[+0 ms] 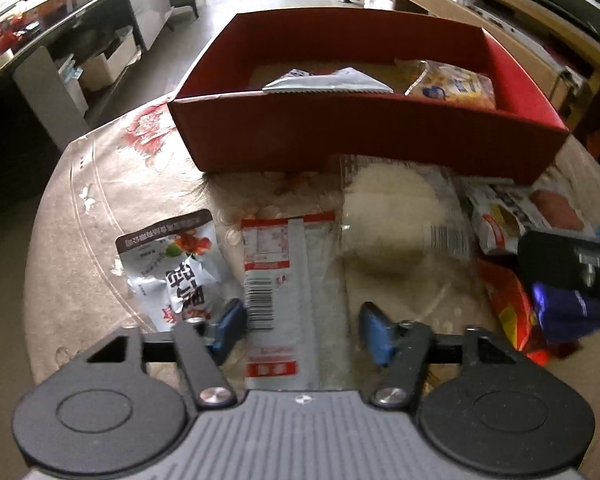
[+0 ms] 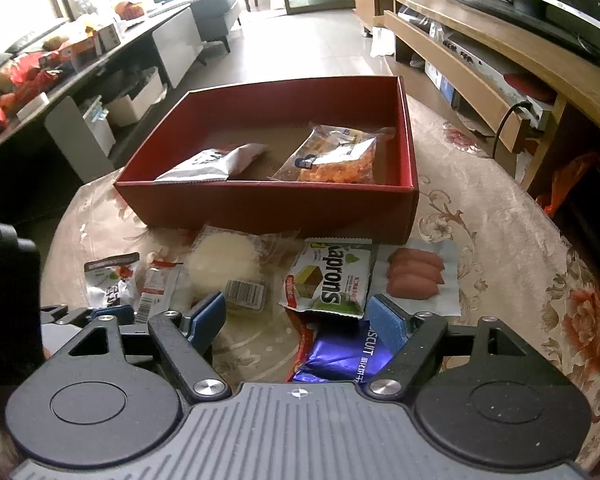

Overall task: Organize snacks
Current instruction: 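Grasp the white-red barcode strip packet with the left tool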

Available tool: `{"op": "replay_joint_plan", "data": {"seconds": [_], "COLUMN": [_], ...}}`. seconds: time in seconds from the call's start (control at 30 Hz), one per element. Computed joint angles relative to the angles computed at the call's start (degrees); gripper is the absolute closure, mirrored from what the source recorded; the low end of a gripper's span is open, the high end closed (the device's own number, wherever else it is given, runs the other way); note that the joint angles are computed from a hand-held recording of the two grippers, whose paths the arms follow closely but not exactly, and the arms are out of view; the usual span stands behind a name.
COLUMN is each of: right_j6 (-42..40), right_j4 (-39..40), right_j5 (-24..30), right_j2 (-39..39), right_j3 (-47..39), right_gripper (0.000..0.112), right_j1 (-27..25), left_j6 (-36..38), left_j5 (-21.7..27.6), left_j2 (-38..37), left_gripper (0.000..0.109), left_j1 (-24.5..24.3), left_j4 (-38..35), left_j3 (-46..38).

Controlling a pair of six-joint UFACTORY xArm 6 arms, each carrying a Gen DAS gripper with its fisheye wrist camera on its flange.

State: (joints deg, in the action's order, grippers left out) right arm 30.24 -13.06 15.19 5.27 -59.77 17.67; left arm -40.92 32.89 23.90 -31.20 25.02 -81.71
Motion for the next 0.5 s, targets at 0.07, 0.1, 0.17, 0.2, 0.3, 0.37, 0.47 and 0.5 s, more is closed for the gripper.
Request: {"op": "replay_joint_plan", "data": {"seconds": [0.07,0.1,0.17,0.2,0.3,0.37,0.47,0.5], "right_j6": [0.1,0.4,0.7,0.8,0.7,0.6,0.5,0.4], "right_j4": [-0.4,-0.7,-1.1,-1.4,-1.8,-1.9,-2.2,-2.1], "right_j5": [-0.2,-0.2,-0.3,-0.2,-0.1,0.2,1.3,1.8], "right_j2": [-0.4,-0.6,-1.0,-1.3,-2.2,-3.1,-3.9,-4.2], "right_j3": [0.3,0.5,0.9,1.1,2.0,3.2,4.6,5.0], "right_gripper": [0.029,0.029,0.031,0.031,0.032,0.032,0.032,0.032], "right_j1": [0.0,0.0,-0.1,0.0,0.2,0.6,1.1,1.3], "left_j6": [0.9,1.4,1.8,2.4,5.7,7.8,9.2,9.0], "left_j5": [-1.1,-1.6,-2.7,-3.1,-4.1,-4.3,-4.6,-4.4], "left_j2": [-1.6,-2.5,-4.7,-5.9,-9.3,-11.6,-14.3,-14.7], "left_gripper": [0.052,0.052,0.053,0.055,0.056,0.057,0.056,0.056], "left_j1": [0.2,0.4,0.6,0.6,0.8,1.0,1.2,1.2], "left_j4": [-1.5,-2.9,-4.1,-4.7,-9.5,-12.4,-13.7,-13.4], "left_j3": [2.3,3.7,6.8,8.4,12.7,15.5,18.9,19.3]}}
